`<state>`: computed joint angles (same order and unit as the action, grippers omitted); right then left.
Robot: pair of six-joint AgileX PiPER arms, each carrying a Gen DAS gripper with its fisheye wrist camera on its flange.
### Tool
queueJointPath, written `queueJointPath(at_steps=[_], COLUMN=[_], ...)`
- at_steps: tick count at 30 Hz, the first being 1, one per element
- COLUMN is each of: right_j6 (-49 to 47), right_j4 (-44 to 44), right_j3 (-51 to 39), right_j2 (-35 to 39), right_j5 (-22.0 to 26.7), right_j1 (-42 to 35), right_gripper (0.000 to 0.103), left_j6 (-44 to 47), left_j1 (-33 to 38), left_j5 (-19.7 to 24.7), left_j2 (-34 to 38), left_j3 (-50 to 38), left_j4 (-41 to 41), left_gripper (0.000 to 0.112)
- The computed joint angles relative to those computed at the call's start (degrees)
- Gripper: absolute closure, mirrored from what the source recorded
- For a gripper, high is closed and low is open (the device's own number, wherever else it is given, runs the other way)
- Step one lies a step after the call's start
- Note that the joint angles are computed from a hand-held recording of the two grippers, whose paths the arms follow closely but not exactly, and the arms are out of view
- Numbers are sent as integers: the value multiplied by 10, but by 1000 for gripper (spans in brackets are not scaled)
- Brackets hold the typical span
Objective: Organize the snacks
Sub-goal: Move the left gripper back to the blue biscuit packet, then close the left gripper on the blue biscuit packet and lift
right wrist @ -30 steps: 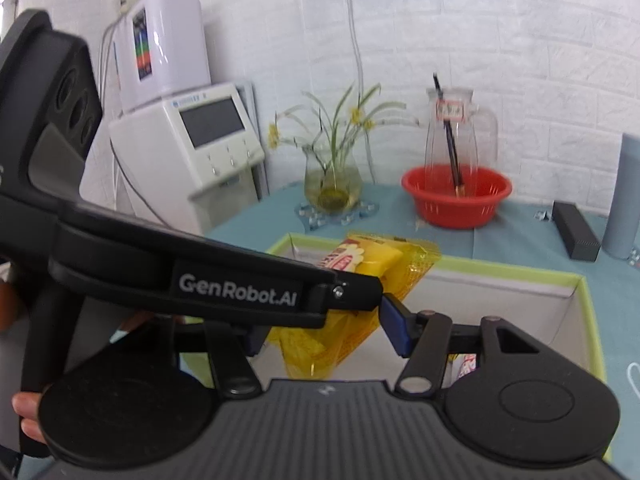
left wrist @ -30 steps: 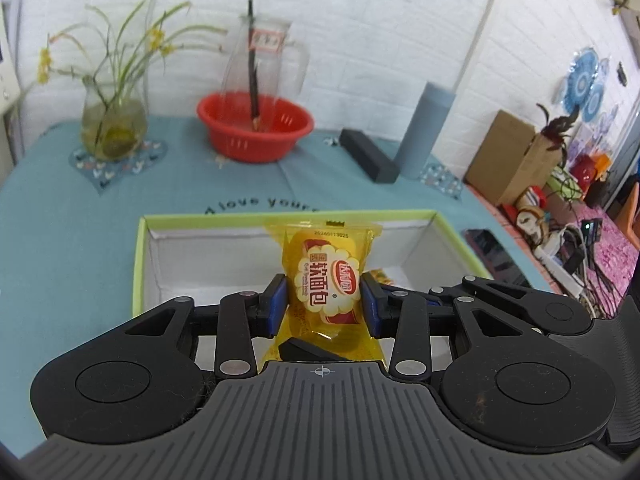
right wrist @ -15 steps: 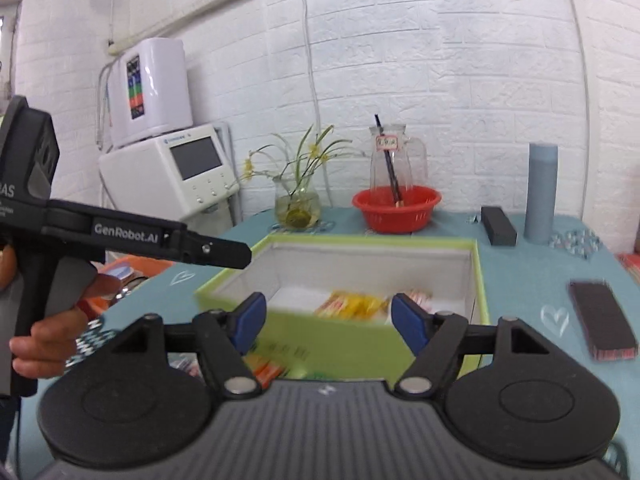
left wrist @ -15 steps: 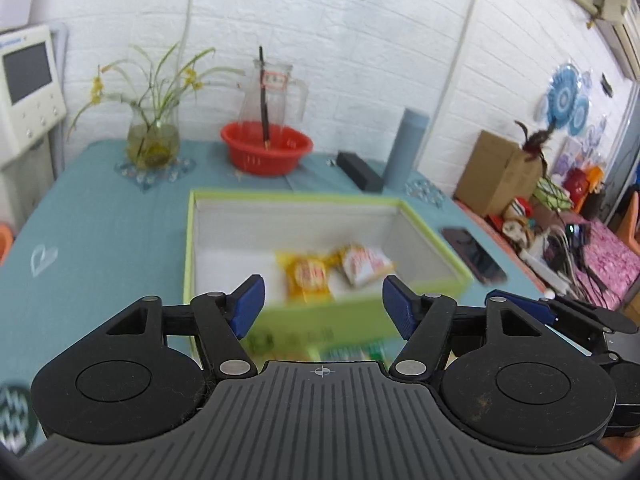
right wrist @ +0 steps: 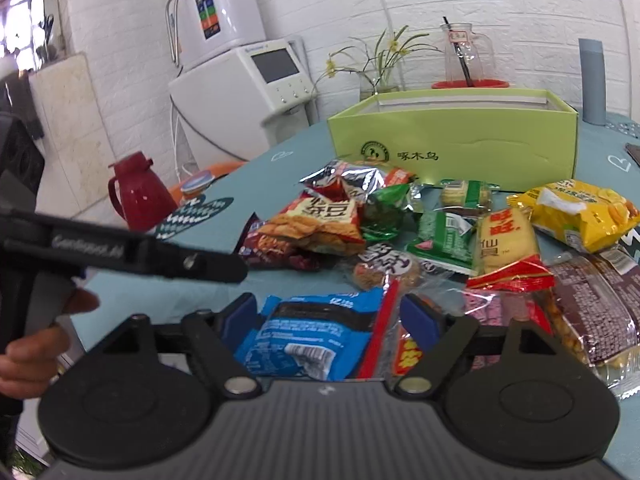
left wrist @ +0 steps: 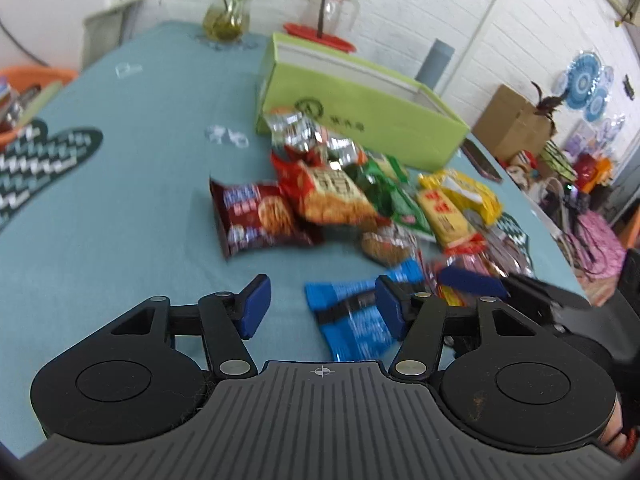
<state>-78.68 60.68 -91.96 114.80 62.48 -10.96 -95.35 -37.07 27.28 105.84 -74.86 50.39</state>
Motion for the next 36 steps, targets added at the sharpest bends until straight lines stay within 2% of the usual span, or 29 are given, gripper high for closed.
queueJointPath(at_steps=[1,4,6,11,15,17,20,24,29,36], right_j6=[-1,-4,-8,-21,-44,-41,-58,-45,-36,-56], right_j4=[-4,-21,-24,-27,-30,-30,-16,-19,-48,-24], right_j3=[5,32,49,98,132,130,133,85,54,96], right_j2=[-5,-22,-31,-66,-91,-93,-104,-73,-39,-70], right_j5=[-2,-28,-27,-3,5,18,-20,-30,-40,-12], right_j1=[3,13,11,8,22,22,21,35,61,46], right_gripper=[17,15,15,13,11,12,12,12,12,11], left_j6=[0,19,22,19,3,-40,-109,-91,-72,-36], left_j1=[0,-2,1,21,25,30,28,31,30,24], left_j5=[-10,-22,-33,-84,-46,-39,-46,-77,-87,-55], left_j2=[-1,6,9,10,12,-3,-30,-30,-19,-8], left_j3=[7,12,15,35,25,38,69,74,66,46], left_j4=[-2,-24,-24,-23,7,43,105,70,40,7], left_gripper=[81,92,96,96,95,95,92,91,91,88])
